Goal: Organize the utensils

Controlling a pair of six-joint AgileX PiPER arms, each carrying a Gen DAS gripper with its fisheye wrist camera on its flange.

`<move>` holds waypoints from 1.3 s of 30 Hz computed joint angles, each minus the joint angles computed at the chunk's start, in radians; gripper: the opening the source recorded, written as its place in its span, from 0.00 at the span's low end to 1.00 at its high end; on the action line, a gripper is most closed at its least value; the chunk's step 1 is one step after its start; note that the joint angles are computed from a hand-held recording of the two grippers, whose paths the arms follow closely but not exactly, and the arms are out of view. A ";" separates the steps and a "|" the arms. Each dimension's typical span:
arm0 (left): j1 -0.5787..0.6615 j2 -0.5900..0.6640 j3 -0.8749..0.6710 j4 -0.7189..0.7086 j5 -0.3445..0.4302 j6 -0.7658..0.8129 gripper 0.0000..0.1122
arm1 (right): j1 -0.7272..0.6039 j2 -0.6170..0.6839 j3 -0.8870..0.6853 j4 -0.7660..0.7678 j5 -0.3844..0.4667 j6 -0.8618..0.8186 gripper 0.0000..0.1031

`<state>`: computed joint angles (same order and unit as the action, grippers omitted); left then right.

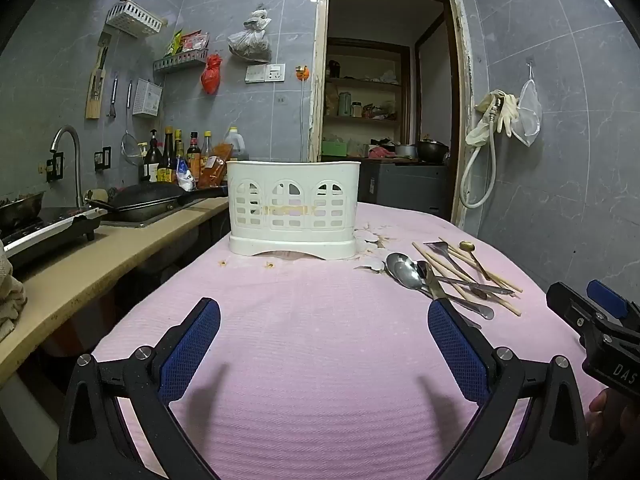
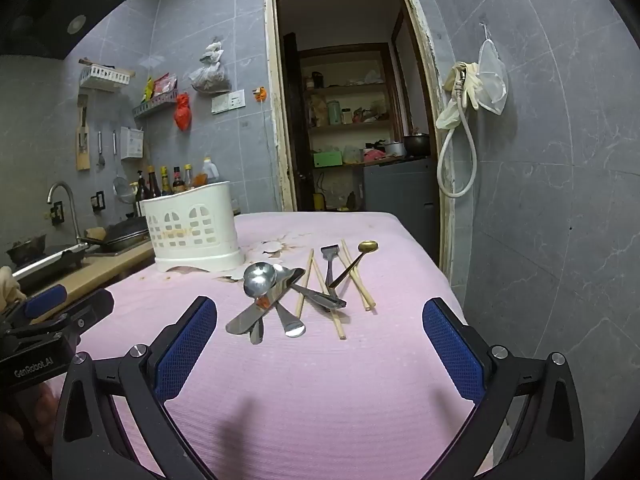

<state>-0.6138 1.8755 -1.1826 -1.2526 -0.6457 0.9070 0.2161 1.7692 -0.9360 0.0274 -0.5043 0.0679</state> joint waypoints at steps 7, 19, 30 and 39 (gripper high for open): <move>0.000 0.000 0.001 0.008 0.000 -0.011 0.91 | 0.004 0.003 -0.003 0.016 0.000 -0.017 1.00; 0.006 -0.001 -0.007 -0.003 0.014 0.003 0.91 | 0.004 0.001 -0.003 0.011 0.004 -0.018 1.00; 0.005 -0.004 -0.009 -0.009 0.013 0.011 0.91 | 0.001 0.000 -0.001 0.006 0.004 -0.014 1.00; 0.003 -0.010 -0.002 -0.011 0.010 0.015 0.91 | 0.003 0.001 -0.001 0.007 0.004 -0.016 1.00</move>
<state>-0.6111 1.8652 -1.1850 -1.2637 -0.6362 0.9215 0.2187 1.7704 -0.9374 0.0343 -0.5005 0.0522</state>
